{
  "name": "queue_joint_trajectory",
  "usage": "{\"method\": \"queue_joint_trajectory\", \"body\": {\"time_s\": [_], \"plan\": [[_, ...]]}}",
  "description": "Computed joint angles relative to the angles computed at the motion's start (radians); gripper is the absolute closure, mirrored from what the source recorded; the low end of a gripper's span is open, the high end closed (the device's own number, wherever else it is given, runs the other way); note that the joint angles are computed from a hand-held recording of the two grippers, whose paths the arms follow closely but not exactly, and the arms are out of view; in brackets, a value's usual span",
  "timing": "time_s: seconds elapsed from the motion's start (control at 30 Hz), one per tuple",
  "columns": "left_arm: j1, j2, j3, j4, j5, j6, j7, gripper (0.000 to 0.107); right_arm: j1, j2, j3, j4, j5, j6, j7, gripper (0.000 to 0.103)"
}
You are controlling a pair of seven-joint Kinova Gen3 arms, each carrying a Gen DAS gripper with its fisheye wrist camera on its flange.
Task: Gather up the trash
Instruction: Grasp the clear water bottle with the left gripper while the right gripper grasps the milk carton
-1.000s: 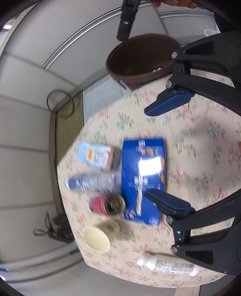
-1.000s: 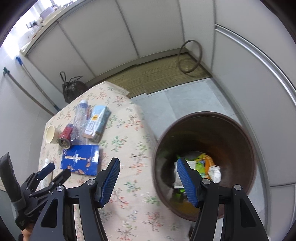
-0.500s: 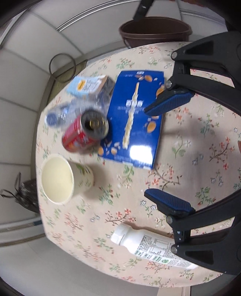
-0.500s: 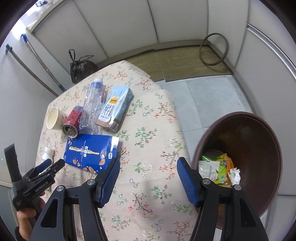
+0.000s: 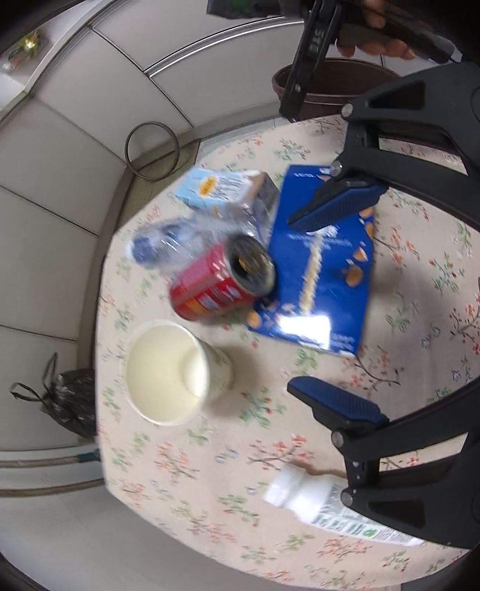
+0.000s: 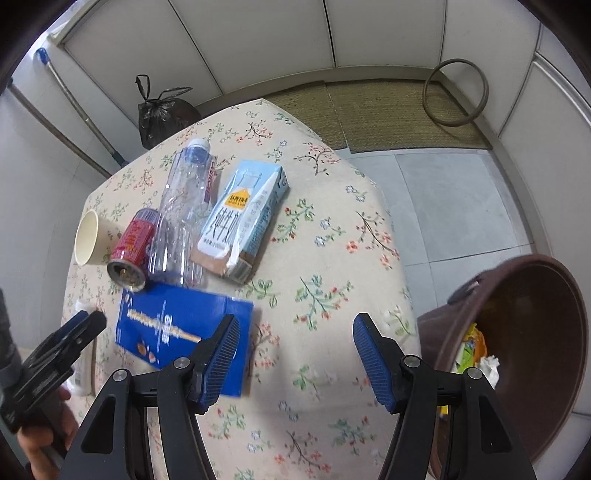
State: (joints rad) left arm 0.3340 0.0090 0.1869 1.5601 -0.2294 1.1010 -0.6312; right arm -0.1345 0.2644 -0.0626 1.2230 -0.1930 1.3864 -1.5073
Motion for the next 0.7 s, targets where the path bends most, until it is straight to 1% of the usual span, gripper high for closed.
{"method": "queue_joint_trajectory", "body": {"time_s": [0.17, 0.27, 0.33, 0.4, 0.5, 0.6, 0.7], "plan": [[-0.007, 0.045, -0.010, -0.094, 0.026, 0.026, -0.039, 0.027, 0.002, 0.043, -0.006, -0.033, -0.037, -0.007, -0.019, 0.038], [-0.002, 0.096, -0.021, -0.175, 0.025, 0.058, -0.076, 0.030, 0.011, 0.069, -0.012, -0.051, -0.068, -0.007, -0.026, 0.038], [-0.016, 0.144, -0.036, -0.240, 0.070, 0.079, -0.118, 0.032, 0.025, 0.084, -0.013, -0.060, -0.095, -0.006, -0.034, 0.038], [-0.018, 0.200, -0.049, -0.311, 0.091, 0.116, -0.142, 0.034, 0.042, 0.099, -0.013, -0.069, -0.121, -0.004, -0.040, 0.038], [-0.015, 0.301, -0.070, -0.425, 0.106, 0.173, -0.182, 0.043, 0.061, 0.115, -0.009, -0.073, -0.138, -0.007, -0.059, 0.038], [0.003, 0.403, -0.097, -0.541, 0.100, 0.257, -0.203, 0.047, 0.077, 0.132, -0.004, -0.081, -0.146, -0.002, -0.087, 0.038], [0.005, 0.466, -0.114, -0.610, 0.118, 0.306, -0.215, 0.051, 0.090, 0.144, -0.007, -0.090, -0.149, 0.000, -0.088, 0.038]]}}
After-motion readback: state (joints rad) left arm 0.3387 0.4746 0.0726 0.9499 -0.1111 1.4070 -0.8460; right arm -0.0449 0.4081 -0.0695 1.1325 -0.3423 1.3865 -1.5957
